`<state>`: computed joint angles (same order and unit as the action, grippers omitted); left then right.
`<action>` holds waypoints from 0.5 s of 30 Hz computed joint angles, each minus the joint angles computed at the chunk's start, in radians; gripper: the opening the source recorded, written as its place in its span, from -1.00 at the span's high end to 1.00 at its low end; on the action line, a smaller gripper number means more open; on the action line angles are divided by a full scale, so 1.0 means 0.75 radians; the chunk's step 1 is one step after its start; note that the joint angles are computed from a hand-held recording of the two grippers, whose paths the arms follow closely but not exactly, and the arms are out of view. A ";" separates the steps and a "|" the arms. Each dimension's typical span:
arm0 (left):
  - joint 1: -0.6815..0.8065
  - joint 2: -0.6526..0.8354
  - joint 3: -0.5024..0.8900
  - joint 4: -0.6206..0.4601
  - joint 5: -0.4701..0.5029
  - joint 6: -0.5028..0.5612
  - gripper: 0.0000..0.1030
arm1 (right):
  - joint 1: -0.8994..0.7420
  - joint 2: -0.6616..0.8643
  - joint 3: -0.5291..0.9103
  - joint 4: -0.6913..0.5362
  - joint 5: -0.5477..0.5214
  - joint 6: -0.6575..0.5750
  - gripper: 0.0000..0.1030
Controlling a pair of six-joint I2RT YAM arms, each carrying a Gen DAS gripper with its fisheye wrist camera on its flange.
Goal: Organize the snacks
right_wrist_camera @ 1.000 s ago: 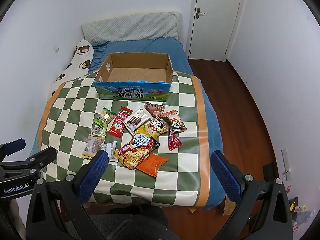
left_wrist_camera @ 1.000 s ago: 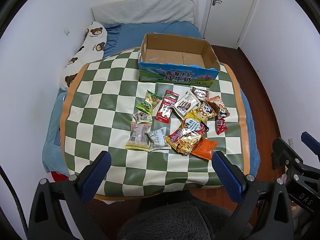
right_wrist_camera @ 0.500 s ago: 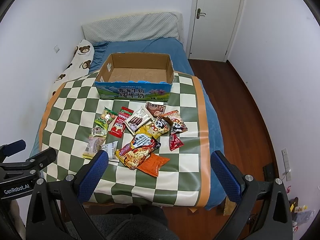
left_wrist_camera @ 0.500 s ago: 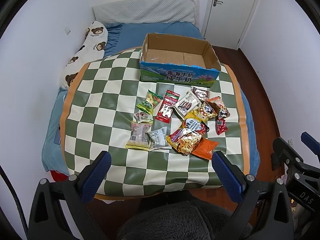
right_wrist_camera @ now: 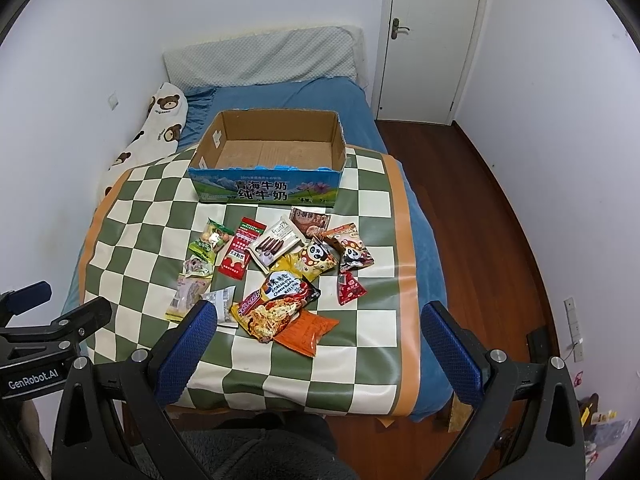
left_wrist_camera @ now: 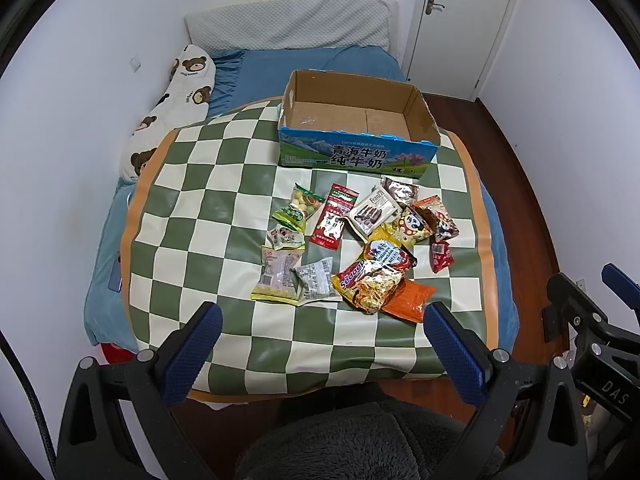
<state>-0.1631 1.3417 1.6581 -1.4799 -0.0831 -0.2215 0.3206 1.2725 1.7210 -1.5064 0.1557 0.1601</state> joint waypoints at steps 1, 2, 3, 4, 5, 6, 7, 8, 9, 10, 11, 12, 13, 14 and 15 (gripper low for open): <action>-0.006 0.002 0.004 -0.001 -0.006 -0.003 -1.00 | -0.001 0.003 0.002 0.001 0.000 0.000 -1.00; -0.003 0.002 0.004 -0.002 -0.005 -0.001 -1.00 | -0.007 -0.004 -0.008 0.006 -0.006 -0.003 -1.00; -0.001 0.002 0.004 -0.002 -0.001 -0.001 -1.00 | -0.004 0.000 -0.005 0.007 -0.005 0.000 -1.00; -0.004 0.001 0.003 -0.003 -0.004 -0.004 -1.00 | 0.000 -0.005 -0.010 0.007 0.002 -0.001 -1.00; -0.006 0.001 0.003 -0.002 -0.006 -0.005 -1.00 | -0.009 -0.003 -0.003 0.006 -0.003 -0.008 -1.00; -0.005 -0.001 0.001 -0.001 -0.006 -0.004 -1.00 | -0.009 0.002 0.001 0.009 -0.003 -0.006 -1.00; -0.004 0.000 0.001 0.001 -0.004 -0.005 -1.00 | -0.012 -0.001 -0.002 0.012 -0.003 -0.006 -1.00; -0.005 -0.001 0.000 0.000 -0.006 -0.005 -1.00 | -0.011 0.004 0.000 0.014 -0.002 -0.005 -1.00; -0.011 0.005 0.005 0.000 -0.010 -0.008 -1.00 | -0.012 0.004 0.002 0.014 -0.003 -0.003 -1.00; -0.013 0.008 0.008 0.002 -0.010 -0.011 -1.00 | -0.010 0.006 0.004 0.014 -0.003 -0.001 -1.00; -0.012 0.008 0.007 0.003 -0.007 -0.012 -1.00 | -0.009 0.003 0.002 0.013 0.001 -0.004 -1.00; -0.012 0.009 0.009 0.000 -0.008 -0.010 -1.00 | -0.011 0.003 0.002 0.014 -0.002 -0.006 -1.00; -0.013 0.011 0.011 0.000 -0.010 -0.010 -1.00 | -0.013 0.004 0.002 0.015 -0.005 -0.006 -1.00; -0.007 0.006 0.009 -0.001 -0.006 -0.007 -1.00 | -0.012 0.005 0.003 0.015 -0.005 -0.006 -1.00; -0.008 0.008 0.009 0.000 -0.006 -0.008 -1.00 | -0.010 0.002 0.000 0.015 -0.001 -0.006 -1.00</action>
